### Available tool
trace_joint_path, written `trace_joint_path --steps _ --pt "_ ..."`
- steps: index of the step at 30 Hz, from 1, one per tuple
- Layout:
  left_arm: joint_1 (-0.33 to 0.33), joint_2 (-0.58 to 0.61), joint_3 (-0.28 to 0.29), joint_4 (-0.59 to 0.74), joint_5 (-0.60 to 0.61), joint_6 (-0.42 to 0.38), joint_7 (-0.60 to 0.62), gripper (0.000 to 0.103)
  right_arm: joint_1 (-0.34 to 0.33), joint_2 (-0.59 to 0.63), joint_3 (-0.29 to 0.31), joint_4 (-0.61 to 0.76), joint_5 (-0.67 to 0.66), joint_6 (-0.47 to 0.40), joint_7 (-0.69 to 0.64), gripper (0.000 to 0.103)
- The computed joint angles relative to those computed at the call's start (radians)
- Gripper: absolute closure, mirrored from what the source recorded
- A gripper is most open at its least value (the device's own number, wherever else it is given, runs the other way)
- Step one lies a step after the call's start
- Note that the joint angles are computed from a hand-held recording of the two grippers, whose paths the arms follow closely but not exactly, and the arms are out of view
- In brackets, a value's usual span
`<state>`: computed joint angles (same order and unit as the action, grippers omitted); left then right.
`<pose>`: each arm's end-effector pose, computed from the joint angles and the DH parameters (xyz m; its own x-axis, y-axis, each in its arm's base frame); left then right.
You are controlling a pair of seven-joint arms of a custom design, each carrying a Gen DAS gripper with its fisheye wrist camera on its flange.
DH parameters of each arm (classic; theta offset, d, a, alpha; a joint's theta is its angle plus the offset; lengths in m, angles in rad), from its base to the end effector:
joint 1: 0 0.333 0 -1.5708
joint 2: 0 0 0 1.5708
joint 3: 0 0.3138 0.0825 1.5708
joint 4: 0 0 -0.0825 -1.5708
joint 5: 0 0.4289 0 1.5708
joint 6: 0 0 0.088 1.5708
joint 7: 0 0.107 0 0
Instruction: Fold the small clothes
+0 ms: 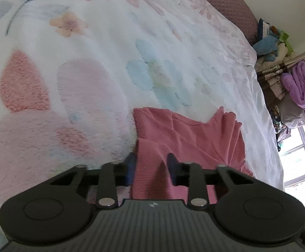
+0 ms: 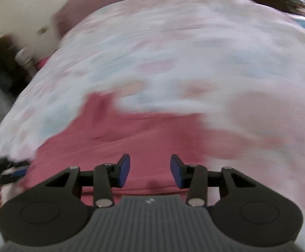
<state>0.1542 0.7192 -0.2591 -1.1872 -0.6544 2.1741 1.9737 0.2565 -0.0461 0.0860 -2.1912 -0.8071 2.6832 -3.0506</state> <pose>0.8145 -0.0476 0.3957 -0.2192 -0.7657 0.6047 -0.9261 -0.0316 -0.3758 0.5555 0.2226 0.4314 -0.5023 -0.7985 -0.3318 -0.5578 0.5924 -0.5813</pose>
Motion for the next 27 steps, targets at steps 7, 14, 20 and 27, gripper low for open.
trace_joint_path --steps 7,14,20,27 --pt "0.022 -0.040 -0.024 -0.010 -0.060 0.004 0.045 0.089 -0.105 -0.126 0.004 -0.192 -0.131 0.154 0.255 0.062" --pt "-0.020 -0.064 -0.023 0.052 -0.038 -0.020 0.059 0.090 -0.061 -0.044 0.039 -0.155 -0.060 0.165 0.134 0.057" --pt "-0.018 -0.062 -0.058 0.159 -0.097 -0.041 0.070 0.093 -0.015 0.053 0.003 -0.063 -0.122 0.088 0.220 0.060" --pt "-0.082 -0.011 0.058 0.206 0.126 0.023 -0.041 0.095 0.009 0.065 -0.026 -0.056 -0.057 0.057 0.136 0.084"
